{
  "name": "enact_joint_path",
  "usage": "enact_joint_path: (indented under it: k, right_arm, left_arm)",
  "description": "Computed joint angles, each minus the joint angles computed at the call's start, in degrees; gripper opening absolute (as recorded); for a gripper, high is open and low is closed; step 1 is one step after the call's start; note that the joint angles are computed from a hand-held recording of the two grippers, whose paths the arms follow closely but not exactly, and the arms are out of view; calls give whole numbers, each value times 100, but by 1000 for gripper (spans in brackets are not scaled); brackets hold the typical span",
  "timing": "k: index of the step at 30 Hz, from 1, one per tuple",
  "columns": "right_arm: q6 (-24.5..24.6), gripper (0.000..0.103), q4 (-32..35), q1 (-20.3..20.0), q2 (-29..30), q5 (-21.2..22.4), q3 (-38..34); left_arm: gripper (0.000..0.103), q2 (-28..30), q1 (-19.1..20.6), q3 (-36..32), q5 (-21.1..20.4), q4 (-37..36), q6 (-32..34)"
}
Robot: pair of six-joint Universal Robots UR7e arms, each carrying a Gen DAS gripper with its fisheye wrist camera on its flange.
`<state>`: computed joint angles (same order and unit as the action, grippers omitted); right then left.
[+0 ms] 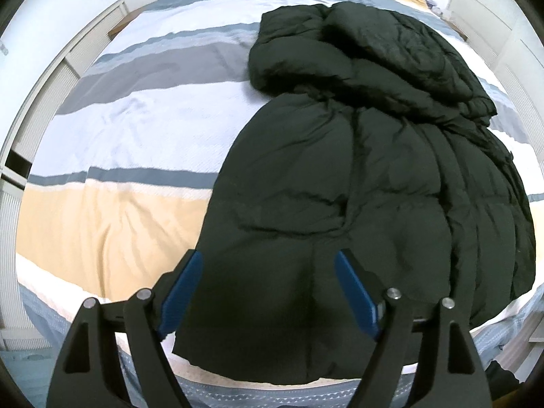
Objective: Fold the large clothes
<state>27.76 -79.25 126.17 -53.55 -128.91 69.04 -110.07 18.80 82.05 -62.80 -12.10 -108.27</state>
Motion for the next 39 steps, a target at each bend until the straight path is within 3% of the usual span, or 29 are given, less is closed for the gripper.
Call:
enact_joint_path:
  k: [13, 22, 31, 39]
  right_arm:
    - [343, 101, 471, -56, -96, 12, 15]
    - [493, 101, 562, -115, -239, 37, 168]
    - [532, 101, 486, -130, -360, 62, 310]
    - [404, 101, 301, -156, -430, 182, 411]
  left_arm:
    - [81, -320, -257, 144, -486, 425, -537]
    - [81, -770, -667, 265, -1035, 604, -1153]
    - [81, -1168, -1488, 160, -1634, 1079, -2192]
    - [81, -2003, -2783, 293, -2063, 873, -3370]
